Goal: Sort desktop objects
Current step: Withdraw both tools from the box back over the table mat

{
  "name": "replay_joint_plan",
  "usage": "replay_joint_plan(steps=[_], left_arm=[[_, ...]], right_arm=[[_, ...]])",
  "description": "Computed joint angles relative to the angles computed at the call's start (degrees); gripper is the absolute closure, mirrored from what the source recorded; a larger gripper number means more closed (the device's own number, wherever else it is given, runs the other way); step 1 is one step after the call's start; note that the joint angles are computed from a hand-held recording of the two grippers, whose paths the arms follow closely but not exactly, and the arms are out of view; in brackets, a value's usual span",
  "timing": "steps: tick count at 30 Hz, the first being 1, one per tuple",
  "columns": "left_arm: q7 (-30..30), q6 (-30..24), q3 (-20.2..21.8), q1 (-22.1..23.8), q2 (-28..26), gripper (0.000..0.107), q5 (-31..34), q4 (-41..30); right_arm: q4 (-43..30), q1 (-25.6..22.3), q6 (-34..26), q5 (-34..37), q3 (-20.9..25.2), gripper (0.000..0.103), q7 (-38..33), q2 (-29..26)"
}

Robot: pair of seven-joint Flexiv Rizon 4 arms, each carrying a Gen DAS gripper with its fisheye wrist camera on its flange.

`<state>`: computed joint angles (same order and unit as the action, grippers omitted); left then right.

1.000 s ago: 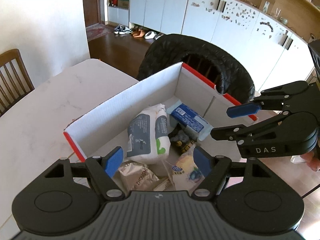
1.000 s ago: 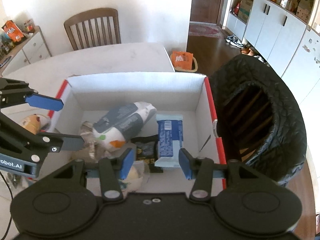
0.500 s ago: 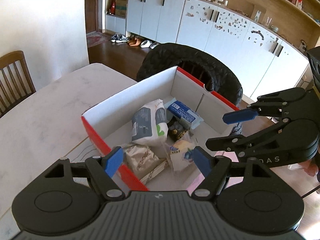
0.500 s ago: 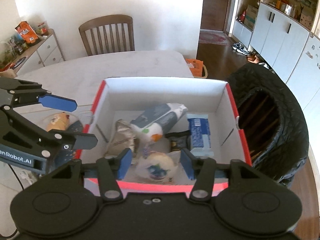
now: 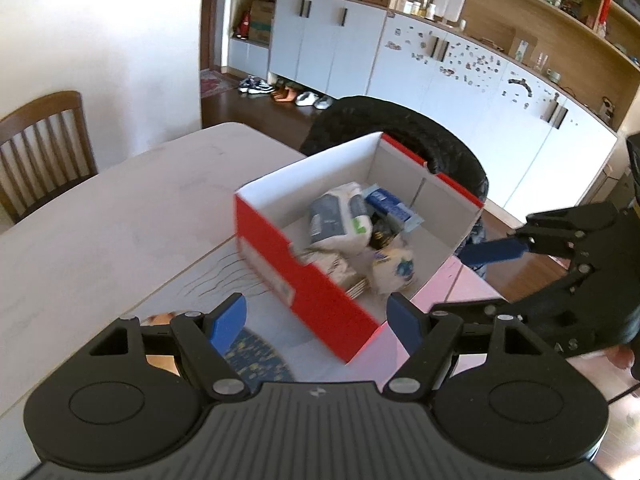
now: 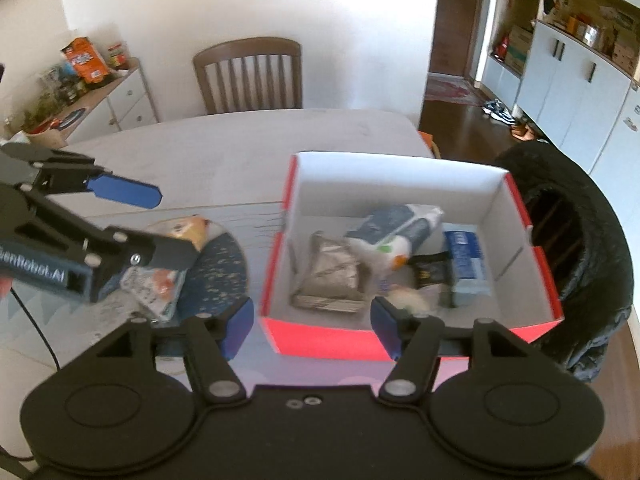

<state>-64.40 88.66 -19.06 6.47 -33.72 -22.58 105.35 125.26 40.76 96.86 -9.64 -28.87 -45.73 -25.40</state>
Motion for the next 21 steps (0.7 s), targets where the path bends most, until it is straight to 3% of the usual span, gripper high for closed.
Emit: replay_joint_plan(steps=[4,11,16,19,21], left_arm=[[-0.19,1.77,-1.12,2.43,1.78,0.030,-0.38,3.52],[-0.58,5.27,-4.98,8.42,3.74,0.022,0.78,9.24],[-1.55,8.36,-11.10,15.81,3.87,0.017,4.42,13.69],[-2.63,9.99,-13.94,19.67,3.34,0.004,7.33,16.02],[-3.42,11.37,-15.02,21.43,2.86,0.004,9.55,17.52]], right_arm=[[-0.35,3.55,0.94,1.01,-1.61,0.030,1.14,-1.06],[-2.62,6.19,-0.11,1.81,-2.00,0.029,2.19,-2.88],[-4.57,6.76,-1.43,1.05,-1.92,0.028,4.36,-4.55],[-5.82,6.15,-1.94,0.21,-1.26,0.028,5.78,-5.62],[-6.64,6.45,-2.57,-0.54,-1.76,0.028,6.75,-6.49]])
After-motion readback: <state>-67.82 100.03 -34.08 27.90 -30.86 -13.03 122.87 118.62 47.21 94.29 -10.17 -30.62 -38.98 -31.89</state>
